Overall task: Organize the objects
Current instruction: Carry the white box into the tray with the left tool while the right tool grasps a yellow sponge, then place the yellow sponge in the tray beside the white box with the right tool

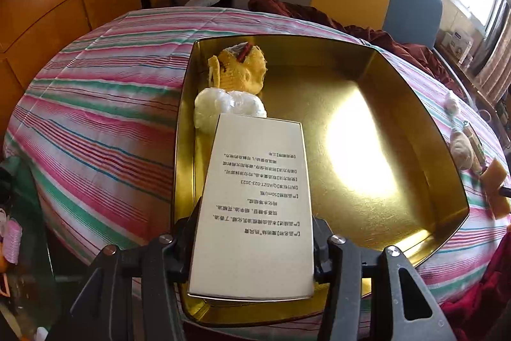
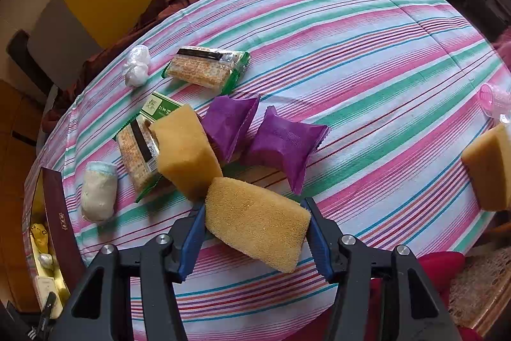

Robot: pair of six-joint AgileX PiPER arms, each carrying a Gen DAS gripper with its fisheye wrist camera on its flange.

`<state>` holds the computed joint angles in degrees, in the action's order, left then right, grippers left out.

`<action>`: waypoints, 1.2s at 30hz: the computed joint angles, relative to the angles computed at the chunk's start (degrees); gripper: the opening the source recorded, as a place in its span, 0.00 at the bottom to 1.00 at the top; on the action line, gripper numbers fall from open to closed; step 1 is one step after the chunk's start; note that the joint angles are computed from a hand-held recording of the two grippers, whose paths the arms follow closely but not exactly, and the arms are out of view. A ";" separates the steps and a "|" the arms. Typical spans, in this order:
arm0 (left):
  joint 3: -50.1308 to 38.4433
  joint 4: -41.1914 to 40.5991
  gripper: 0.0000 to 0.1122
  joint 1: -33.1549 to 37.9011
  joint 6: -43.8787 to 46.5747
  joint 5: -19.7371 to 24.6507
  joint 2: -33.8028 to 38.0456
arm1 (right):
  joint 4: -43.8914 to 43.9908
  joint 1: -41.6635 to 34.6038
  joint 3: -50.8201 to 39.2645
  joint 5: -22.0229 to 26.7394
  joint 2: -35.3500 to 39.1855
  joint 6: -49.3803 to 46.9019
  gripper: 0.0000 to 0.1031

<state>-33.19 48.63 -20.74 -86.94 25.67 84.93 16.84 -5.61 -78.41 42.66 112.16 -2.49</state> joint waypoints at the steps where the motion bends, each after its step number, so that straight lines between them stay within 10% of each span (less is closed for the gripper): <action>1: 0.03 0.40 0.46 -0.36 -0.71 0.38 0.01 | 0.01 -0.10 -0.01 0.09 -0.05 -0.14 0.57; 15: 1.19 6.73 0.47 -4.93 -7.22 10.60 -5.56 | 24.50 -5.62 13.64 -12.25 -10.98 -21.11 0.57; 20: 2.82 5.59 0.47 -2.02 -6.20 7.49 -8.28 | 27.89 -3.96 18.28 -13.38 -17.01 -25.84 0.57; 28: 5.17 5.88 0.47 -0.59 -8.62 8.56 -14.41 | 32.41 15.27 15.47 -10.55 -20.21 -32.36 0.57; 36: 7.23 6.70 0.47 2.40 -10.26 7.76 -17.76 | 26.23 38.81 -0.32 -8.34 -4.65 -25.35 0.58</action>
<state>-25.96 55.32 -18.34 -97.20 33.42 67.17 43.07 33.20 -78.73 34.32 107.51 -27.84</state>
